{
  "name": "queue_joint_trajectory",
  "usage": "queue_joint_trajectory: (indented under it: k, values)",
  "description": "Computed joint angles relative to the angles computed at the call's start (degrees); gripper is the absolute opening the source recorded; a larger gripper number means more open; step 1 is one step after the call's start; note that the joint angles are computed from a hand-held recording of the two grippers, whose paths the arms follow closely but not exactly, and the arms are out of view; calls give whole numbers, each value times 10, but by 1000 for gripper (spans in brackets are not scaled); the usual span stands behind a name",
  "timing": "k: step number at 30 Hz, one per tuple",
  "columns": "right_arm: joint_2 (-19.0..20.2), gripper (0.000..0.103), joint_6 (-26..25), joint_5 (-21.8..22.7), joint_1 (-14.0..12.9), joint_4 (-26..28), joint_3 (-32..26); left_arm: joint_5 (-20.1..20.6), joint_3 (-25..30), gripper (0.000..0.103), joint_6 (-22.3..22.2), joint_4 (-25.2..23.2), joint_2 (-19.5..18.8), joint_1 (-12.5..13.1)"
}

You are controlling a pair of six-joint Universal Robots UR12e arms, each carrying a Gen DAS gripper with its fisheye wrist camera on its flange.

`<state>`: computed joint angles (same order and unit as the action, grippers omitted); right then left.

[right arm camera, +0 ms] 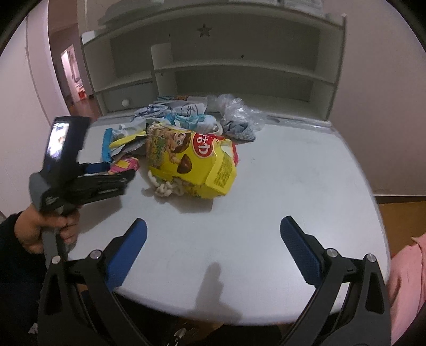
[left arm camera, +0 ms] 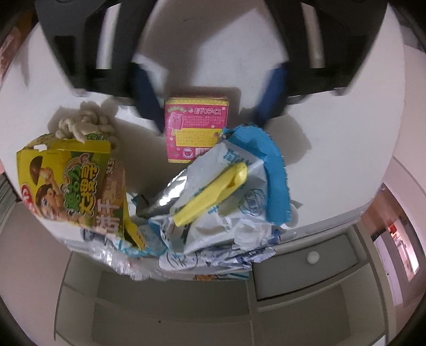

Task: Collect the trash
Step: 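Grasp the pink candy box with the left tool while the right grasps the yellow snack bag, then lift the yellow bag with the right tool and carry both items toward the bin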

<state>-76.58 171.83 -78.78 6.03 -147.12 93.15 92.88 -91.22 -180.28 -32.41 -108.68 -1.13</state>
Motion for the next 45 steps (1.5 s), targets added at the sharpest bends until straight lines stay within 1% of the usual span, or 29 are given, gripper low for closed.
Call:
queue_joint_trajectory:
  k: [1,4,6,8,9,11,13,14,15,16,18,19,21,24,27,30,31,32,33,35,37,39,40,41,45]
  values:
    - [9,97,2,13,-3,13,-12,5,-2,42,6,4,2,-1]
    - [32,97,17,52,-12,42,-46,-26,-19,42,16,14,14,7]
    - [48,97,37,77,-17,62,-66,-31,-29,42,22,18,22,9]
    - [69,97,65,108,-22,94,-92,-47,-41,42,23,20,33,14]
    - [75,97,74,115,-23,104,-100,-53,-45,42,25,21,38,16]
    - [88,95,100,138,-26,118,-114,-64,-56,42,28,26,47,19]
    - [99,86,122,166,-28,134,-125,-70,-66,42,34,34,55,21]
    - [101,84,128,176,-29,140,-128,-71,-69,42,36,37,57,22]
    - [104,71,135,186,-30,146,-131,-73,-72,42,38,40,59,22]
    - [105,54,146,191,-30,149,-132,-76,-74,42,40,42,61,22]
    - [102,43,156,203,-30,137,-128,-80,-80,42,42,51,66,23]
    - [98,39,158,200,-28,126,-125,-80,-81,42,43,55,68,22]
    - [90,35,160,195,-25,105,-120,-80,-83,42,43,61,71,22]
    - [78,34,163,186,-19,69,-115,-83,-86,42,41,69,76,22]
    - [68,33,170,203,-18,37,-111,-85,-89,42,40,75,81,22]
    - [59,32,184,206,-17,0,-106,-81,-91,42,39,84,85,21]
    - [58,31,187,201,-16,-7,-107,-79,-91,42,39,87,85,20]
    - [54,31,184,185,-13,-15,-105,-75,-89,42,37,89,84,18]
    - [53,30,180,170,-11,-20,-107,-73,-88,42,37,90,84,16]
    - [50,27,182,160,-12,-20,-108,-75,-85,42,36,88,83,14]
    - [45,14,186,160,-16,-22,-106,-78,-84,42,38,90,84,9]
    - [35,9,178,144,-20,-26,-96,-83,-81,42,43,95,84,4]
    - [28,9,173,129,-23,-24,-91,-83,-79,42,46,96,83,1]
    - [25,8,171,123,-26,-22,-87,-85,-76,42,49,97,82,-3]
    - [7,8,175,117,-44,-23,-64,-95,-61,42,55,90,72,-23]
